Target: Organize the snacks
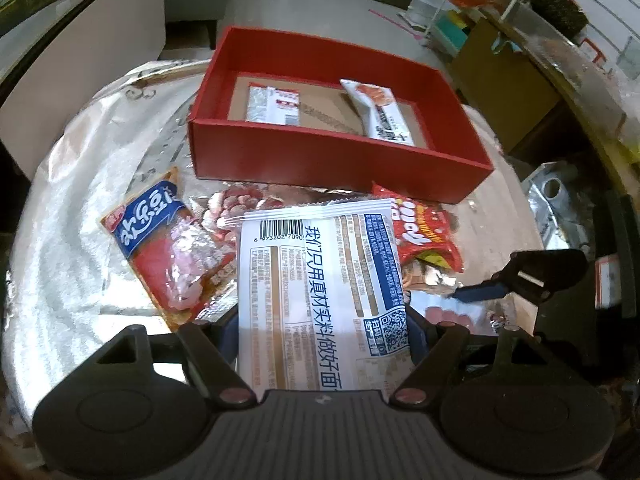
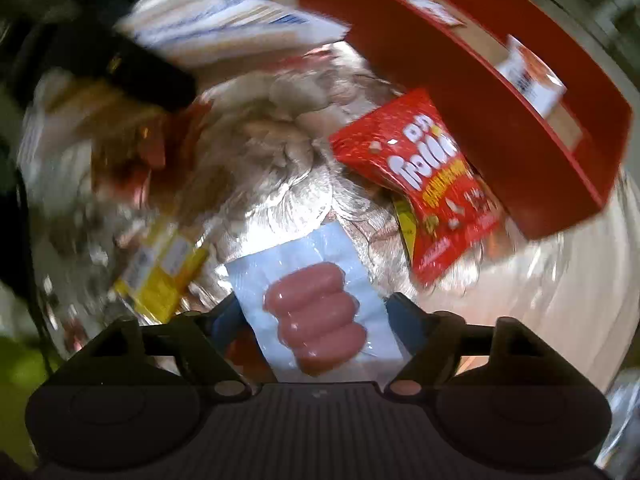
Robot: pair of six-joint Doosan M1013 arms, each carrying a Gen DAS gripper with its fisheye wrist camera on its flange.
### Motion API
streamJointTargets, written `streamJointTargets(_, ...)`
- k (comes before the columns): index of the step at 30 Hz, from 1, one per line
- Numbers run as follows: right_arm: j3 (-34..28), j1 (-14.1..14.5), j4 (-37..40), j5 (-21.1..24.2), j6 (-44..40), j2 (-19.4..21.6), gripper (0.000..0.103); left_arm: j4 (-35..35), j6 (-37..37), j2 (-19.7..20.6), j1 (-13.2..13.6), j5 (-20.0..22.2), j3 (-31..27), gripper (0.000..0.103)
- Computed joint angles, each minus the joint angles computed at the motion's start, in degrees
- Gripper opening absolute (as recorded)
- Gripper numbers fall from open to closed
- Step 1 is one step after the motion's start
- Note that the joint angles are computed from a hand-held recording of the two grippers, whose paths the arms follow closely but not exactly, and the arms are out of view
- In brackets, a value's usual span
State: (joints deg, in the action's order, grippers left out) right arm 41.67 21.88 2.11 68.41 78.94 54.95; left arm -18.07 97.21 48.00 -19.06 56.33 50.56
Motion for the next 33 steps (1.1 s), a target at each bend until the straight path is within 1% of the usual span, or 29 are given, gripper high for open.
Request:
streamJointTargets(4, 5.5, -0.4, 1.8, -5.5, 6.8, -2.9, 0.079, 0.2, 0.1, -0.6, 0.0, -0.9, 0.9, 0.070)
streamJointTargets(5, 7.5, -0.4, 1.8, -7.6, 9.0, -3.9, 0.079, 0.4, -0.2, -0.7, 0.0, -1.1, 1.0, 0.070)
streamJointTargets(8, 11.3, -0.7, 3.3, -12.1, 12.7, -6.2, 0.079, 0.8, -1.2, -0.8, 0.1, -1.5, 1.3, 0.070)
streamJointTargets(10, 13.2, -0.7, 2.5, -15.0, 14.9, -7.6, 0.079, 0.7, -1.2, -1.0, 0.1, -2.2, 1.6, 0.070)
streamJointTargets(13, 16.1, -0.9, 2.5, -21.0, 19.3, -9.8, 0.079, 0.3, -0.9, -1.3, 0.0, -3.3, 1.8, 0.070)
streamJointTargets(16, 17.0, -0.8, 1.1, -25.8, 23.1, -10.7, 0.079, 1.4, -1.5, -1.3, -0.3, -4.2, 1.7, 0.070)
streamJointTargets(21, 15.2, -0.8, -2.2, -29.1, 27.2, -10.0, 0.079, 4.4, -3.3, -1.3, -1.1, -7.0, 1.4, 0.070)
streamJointTargets(26, 14.0, -0.9, -5.2, -31.9, 30.9, -9.7, 0.079, 9.6, -5.5, -1.7, -2.2, -12.7, 1.5, 0.070)
streamJointTargets(29, 13.4, -0.9, -6.8, -33.1, 32.8, -9.5, 0.079, 13.8, -8.3, -1.7, -2.9, -15.7, 1.5, 0.070)
streamJointTargets(33, 12.8, -1.0, -9.6, -34.1, 36.5, -9.2, 0.079, 14.4, -10.4, -0.2, -3.0, -15.7, -1.3, 0.070)
